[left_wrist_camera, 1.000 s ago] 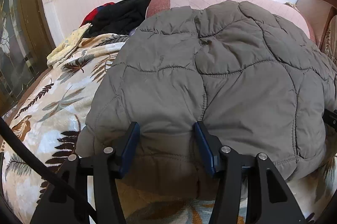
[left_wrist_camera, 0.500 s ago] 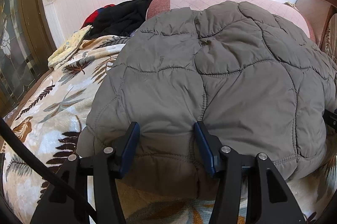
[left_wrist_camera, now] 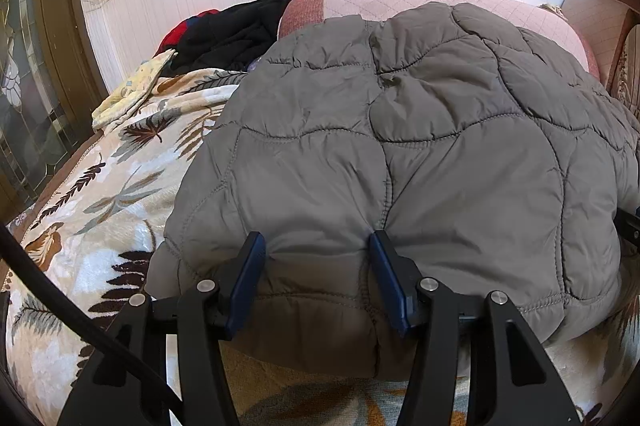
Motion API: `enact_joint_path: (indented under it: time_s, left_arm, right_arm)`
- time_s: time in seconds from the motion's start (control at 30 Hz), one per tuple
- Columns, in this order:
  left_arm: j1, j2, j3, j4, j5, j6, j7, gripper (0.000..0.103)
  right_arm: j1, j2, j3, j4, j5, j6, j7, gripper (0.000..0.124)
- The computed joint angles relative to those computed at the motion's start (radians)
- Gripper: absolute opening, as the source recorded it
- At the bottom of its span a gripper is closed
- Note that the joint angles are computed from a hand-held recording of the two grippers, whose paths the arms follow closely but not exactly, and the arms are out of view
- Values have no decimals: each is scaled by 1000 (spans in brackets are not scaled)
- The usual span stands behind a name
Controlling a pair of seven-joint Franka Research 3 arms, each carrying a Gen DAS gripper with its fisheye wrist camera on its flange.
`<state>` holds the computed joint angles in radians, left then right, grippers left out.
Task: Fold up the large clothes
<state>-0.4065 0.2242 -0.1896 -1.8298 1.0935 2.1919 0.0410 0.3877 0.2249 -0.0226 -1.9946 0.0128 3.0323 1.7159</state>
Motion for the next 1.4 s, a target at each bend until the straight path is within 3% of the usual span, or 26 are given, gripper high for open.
enact_joint_path:
  time_s: [0.3, 0.4, 0.47, 0.53, 0.57, 0.63, 0.7, 0.73, 0.77, 0.83, 0.9, 0.97, 1.03, 1.13, 1.2, 1.23, 1.4]
  left_arm:
    - [0, -1, 0, -1, -2, 1, 0, 54]
    - [3, -5, -1, -2, -12, 4, 7, 54]
    - [15, -30, -1, -22, -34, 36, 1, 54]
    - [46, -93, 0, -78, -74, 123, -34, 54]
    - [61, -126, 1, -112, -83, 164, -67, 56]
    - [89, -196, 0, -179, -85, 191, -160, 69]
    - [115, -230, -10, -213, -123, 122, -222, 74]
    - [132, -243, -9, -234, -163, 124, -232, 74]
    - [152, -258, -4, -263, -200, 165, -250, 74]
    - [201, -302, 18, -361, -280, 359, -330, 78]
    - [243, -325, 18, -425, -286, 501, -420, 78]
    - [275, -331, 7, -452, -267, 586, -475, 78]
    - [302, -316, 11, -476, -273, 717, -486, 78]
    - [341, -256, 13, -482, -245, 909, -545, 78]
    - [355, -233, 17, -470, -139, 959, -656, 80]
    - [353, -228, 21, -461, -111, 958, -677, 81]
    - [316, -186, 50, -408, -90, 940, -647, 88]
  right_arm:
    - [-7, -4, 10, -1, 21, -2, -13, 73]
    - [-33, -8, 41, -1, 66, -7, -51, 74]
    - [-74, -15, 87, -3, 140, -9, -111, 74]
    - [-133, -28, 157, -7, 334, -3, -256, 74]
    - [-129, -39, 152, -11, 400, 7, -279, 74]
    - [-50, -63, 36, -48, 321, 76, -118, 76]
    - [53, -73, -138, -70, 33, 81, 228, 78]
    - [103, -77, -226, -77, -75, 67, 391, 78]
    - [136, -79, -278, -78, -127, 44, 483, 78]
    - [225, -88, -399, -96, -161, 17, 608, 78]
    - [274, -94, -469, -98, -117, -32, 636, 82]
    - [213, -93, -399, -124, 186, 6, 443, 84]
    - [63, -89, -224, -116, 536, 1, 215, 86]
    - [-182, -68, 38, -55, 1062, -75, -190, 86]
    - [-326, -49, 174, -25, 1343, -131, -402, 88]
    - [-347, -40, 190, -15, 1392, -153, -432, 88]
    - [-291, -17, 141, 23, 1447, -184, -510, 91]
